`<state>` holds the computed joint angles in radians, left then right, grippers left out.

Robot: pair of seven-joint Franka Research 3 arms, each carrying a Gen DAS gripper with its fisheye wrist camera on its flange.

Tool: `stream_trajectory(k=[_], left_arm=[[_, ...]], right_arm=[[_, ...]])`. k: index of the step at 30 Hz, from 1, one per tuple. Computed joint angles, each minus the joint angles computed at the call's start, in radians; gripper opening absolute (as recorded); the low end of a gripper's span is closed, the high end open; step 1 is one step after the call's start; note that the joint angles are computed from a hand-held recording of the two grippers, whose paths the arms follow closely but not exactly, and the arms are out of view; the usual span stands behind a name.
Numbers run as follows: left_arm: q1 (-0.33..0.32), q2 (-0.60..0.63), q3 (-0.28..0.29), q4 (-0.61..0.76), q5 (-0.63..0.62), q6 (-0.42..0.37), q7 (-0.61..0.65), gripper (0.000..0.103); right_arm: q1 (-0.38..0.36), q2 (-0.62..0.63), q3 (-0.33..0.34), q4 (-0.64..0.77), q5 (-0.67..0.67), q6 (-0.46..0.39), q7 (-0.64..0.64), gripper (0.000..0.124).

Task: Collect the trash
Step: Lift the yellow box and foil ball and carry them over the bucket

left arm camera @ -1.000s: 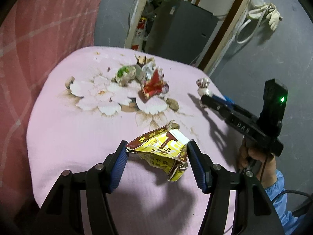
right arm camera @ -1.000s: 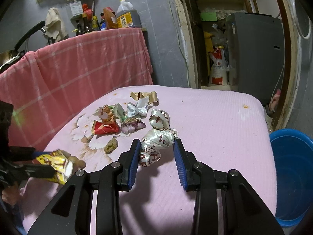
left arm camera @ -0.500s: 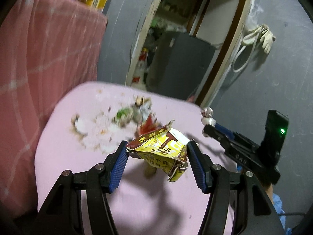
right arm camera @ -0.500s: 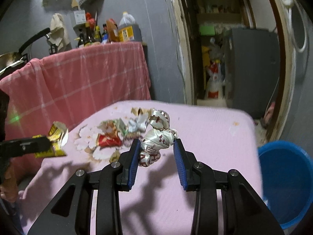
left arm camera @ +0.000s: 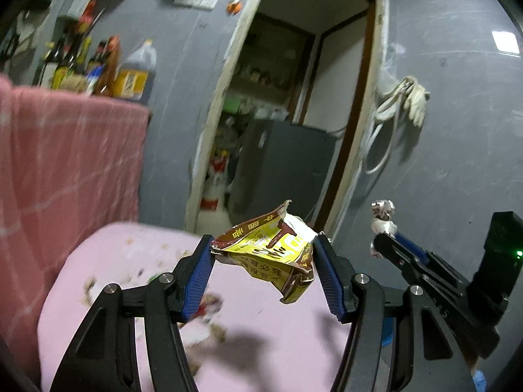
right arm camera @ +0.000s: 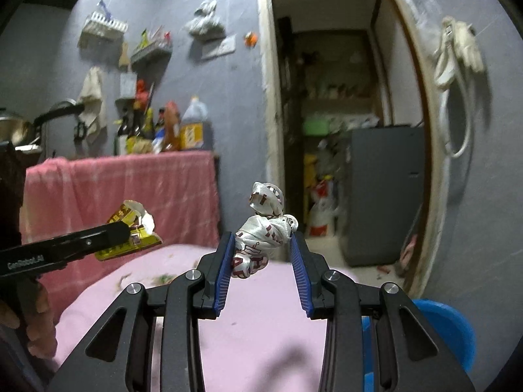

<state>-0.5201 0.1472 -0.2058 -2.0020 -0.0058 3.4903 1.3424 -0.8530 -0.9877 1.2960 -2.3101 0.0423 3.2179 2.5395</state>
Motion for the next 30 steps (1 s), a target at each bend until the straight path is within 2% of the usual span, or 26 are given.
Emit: stream_trajectory(k=[1,4,11,14,16,18,24,26,30], left_arm=[[-0.023,0.011,0.01,0.018,-0.022,0.007,0.025,0.055],[-0.037,0.061,-0.003,0.092,0.0,0.012,0.025,0.055],[-0.151,0.192,0.043,0.282,0.007,-0.009,0.049,0.055],[-0.223,0.257,0.092,0.377,0.003,-0.04,0.058,0.055],[-0.249,0.297,0.11,0.435,0.022,-0.063,0.048,0.055],[-0.304,0.344,0.161,0.5,0.028,-0.092,0.042,0.055],[-0.384,0.476,0.241,0.674,0.079,-0.186,-0.017,0.055],[-0.384,0.52,0.237,0.737,0.102,-0.233,-0.04,0.055],[-0.354,0.588,0.182,0.836,0.154,-0.321,-0.06,0.056]], right_arm=[[0.009,-0.023,-0.014,-0.012,0.006,-0.007,0.006,0.032],[0.038,-0.089,-0.059,-0.056,0.019,-0.034,0.029,0.032],[0.105,-0.218,-0.145,-0.165,0.001,-0.14,0.092,0.032],[0.136,-0.256,-0.176,-0.217,-0.02,-0.178,0.128,0.033],[0.153,-0.271,-0.192,-0.242,-0.04,-0.205,0.15,0.032],[0.173,-0.276,-0.209,-0.273,-0.061,-0.23,0.168,0.033],[0.226,-0.263,-0.246,-0.352,-0.12,-0.266,0.227,0.033],[0.243,-0.249,-0.256,-0.374,-0.139,-0.28,0.245,0.033],[0.267,-0.216,-0.277,-0.411,-0.172,-0.28,0.289,0.034]])
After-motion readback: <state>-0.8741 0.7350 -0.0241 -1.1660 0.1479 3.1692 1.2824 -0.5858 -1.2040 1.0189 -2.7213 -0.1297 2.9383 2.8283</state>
